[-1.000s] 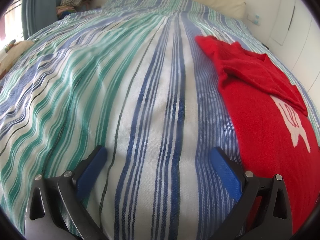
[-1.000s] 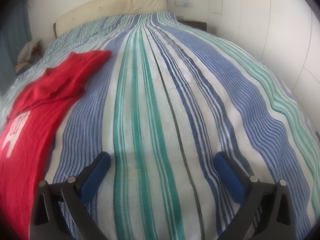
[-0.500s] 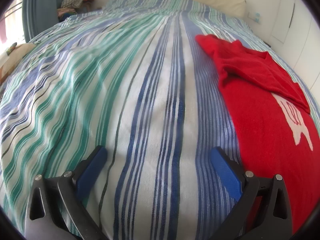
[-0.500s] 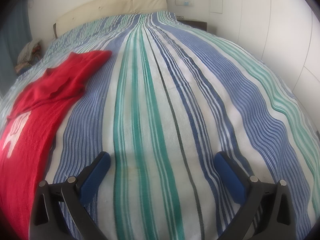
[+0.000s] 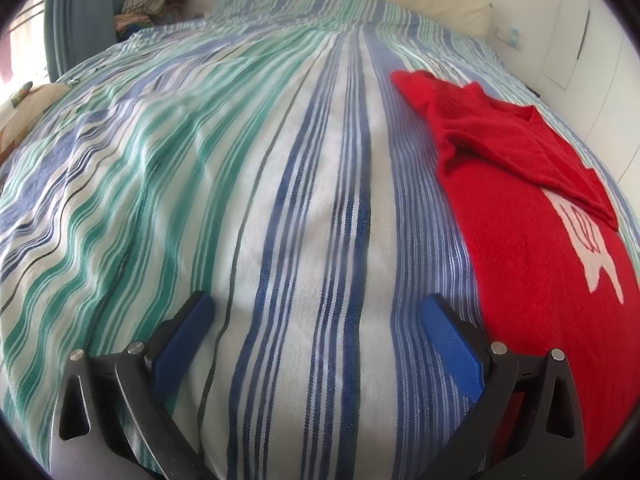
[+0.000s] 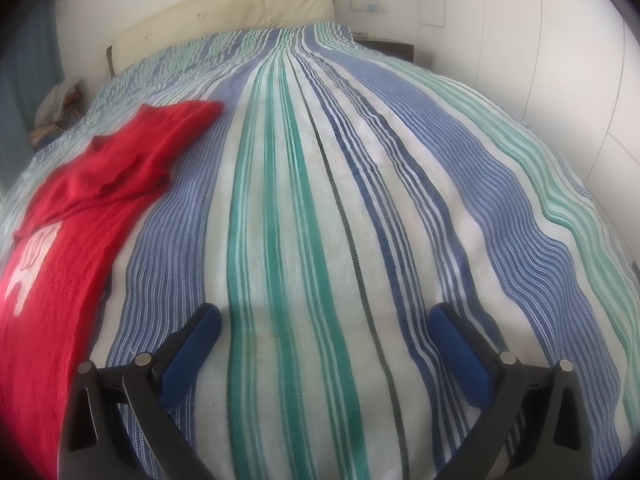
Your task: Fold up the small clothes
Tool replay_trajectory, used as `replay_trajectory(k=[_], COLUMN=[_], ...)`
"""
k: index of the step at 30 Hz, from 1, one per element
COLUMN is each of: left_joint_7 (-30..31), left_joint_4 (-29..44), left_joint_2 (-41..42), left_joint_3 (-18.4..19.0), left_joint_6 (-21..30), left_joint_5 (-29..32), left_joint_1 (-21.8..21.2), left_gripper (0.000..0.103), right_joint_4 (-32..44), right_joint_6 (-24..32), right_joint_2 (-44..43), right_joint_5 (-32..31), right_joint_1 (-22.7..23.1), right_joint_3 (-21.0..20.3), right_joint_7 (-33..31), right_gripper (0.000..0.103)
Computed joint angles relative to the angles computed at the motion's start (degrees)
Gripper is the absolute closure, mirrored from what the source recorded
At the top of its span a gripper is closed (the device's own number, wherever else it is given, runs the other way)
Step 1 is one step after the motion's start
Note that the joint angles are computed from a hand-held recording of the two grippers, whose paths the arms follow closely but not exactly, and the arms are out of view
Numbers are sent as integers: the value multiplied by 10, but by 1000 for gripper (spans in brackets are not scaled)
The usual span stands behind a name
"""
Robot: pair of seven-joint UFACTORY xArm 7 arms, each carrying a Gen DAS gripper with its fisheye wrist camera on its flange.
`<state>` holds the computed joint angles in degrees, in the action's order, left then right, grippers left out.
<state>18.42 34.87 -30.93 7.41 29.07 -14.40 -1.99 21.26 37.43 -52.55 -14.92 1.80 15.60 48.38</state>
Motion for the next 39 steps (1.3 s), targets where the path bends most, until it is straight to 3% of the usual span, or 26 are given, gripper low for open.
replay_trajectory(k=[10, 16, 19, 22, 27, 31, 36, 39], left_joint_7=[2, -32, -11, -4, -47, -83, -89, -79], left_joint_4=[11, 91, 110, 115, 82, 46, 46, 51], left_joint_2=[8, 30, -14, -77, -175, -234, -248, -250], left_joint_3=[-2, -21, 7, 12, -5, -18, -27, -36], left_joint_6=[14, 134, 183, 227, 301, 324, 362, 369], left_joint_5=[-2, 37, -14, -34, -25, -22, -4, 22], left_joint_1=[1, 24, 4, -3, 5, 0, -22, -24], left_gripper=[0, 3, 3, 2, 1, 1, 1, 1], right_joint_4=[-4, 18, 51, 91, 109, 109, 97, 101], right_joint_6=[-7, 16, 59, 124, 163, 202, 211, 202], right_joint_2=[-4, 20, 45, 36, -65, -110, -131, -115], right_joint_5=[5, 11, 29, 59, 73, 96, 132, 134], right_joint_1=[4, 6, 24, 36, 56, 70, 99, 120], right_joint_3=[-9, -13, -41, -59, -29, 18, 57, 66], right_joint_7=[-5, -21, -61, -89, -98, -57, 17, 28], right_gripper=[0, 0, 0, 1, 1, 1, 1, 1])
